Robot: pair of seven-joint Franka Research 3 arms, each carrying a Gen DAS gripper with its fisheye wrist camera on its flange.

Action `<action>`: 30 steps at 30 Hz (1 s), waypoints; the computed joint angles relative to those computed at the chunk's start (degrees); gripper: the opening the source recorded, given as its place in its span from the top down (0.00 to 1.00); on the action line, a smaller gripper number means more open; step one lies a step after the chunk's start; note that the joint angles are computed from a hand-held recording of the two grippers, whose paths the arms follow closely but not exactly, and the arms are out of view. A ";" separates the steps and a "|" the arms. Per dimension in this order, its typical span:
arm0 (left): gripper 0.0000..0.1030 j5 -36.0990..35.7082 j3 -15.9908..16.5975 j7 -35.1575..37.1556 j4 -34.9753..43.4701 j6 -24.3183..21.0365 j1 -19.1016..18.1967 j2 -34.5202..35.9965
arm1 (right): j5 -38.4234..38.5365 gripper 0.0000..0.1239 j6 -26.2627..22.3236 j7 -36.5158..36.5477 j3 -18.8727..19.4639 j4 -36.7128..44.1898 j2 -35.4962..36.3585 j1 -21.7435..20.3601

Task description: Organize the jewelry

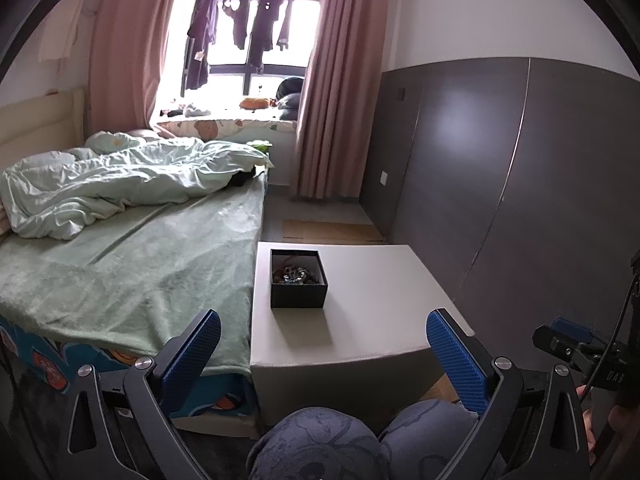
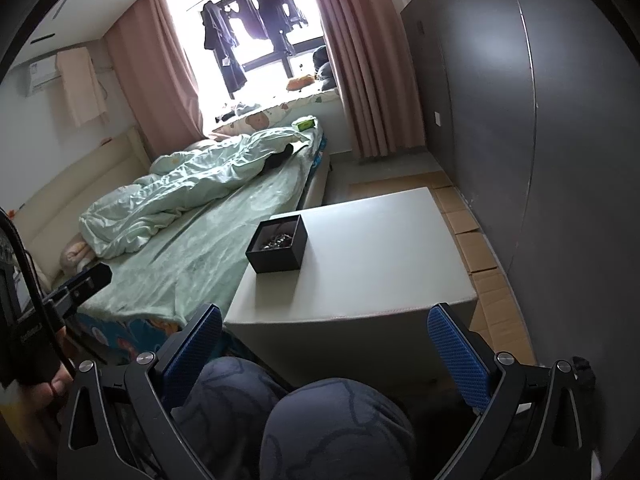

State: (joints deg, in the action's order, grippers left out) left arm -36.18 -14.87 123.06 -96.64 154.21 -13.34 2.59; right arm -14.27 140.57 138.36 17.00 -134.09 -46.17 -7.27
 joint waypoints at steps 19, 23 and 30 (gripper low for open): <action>0.00 -2.22 0.64 -0.88 0.32 -0.48 0.81 -0.15 | -0.32 0.17 -0.46 0.47 0.24 0.65 0.44 0.53; 0.00 -1.88 0.68 -1.51 0.29 -0.37 0.93 -0.10 | -0.46 0.17 -0.23 1.20 0.21 0.04 -0.10 0.16; 0.00 -1.70 0.68 -1.37 -0.23 -0.83 0.91 -0.42 | 0.06 0.17 -0.05 1.22 -0.23 -0.78 -0.64 0.14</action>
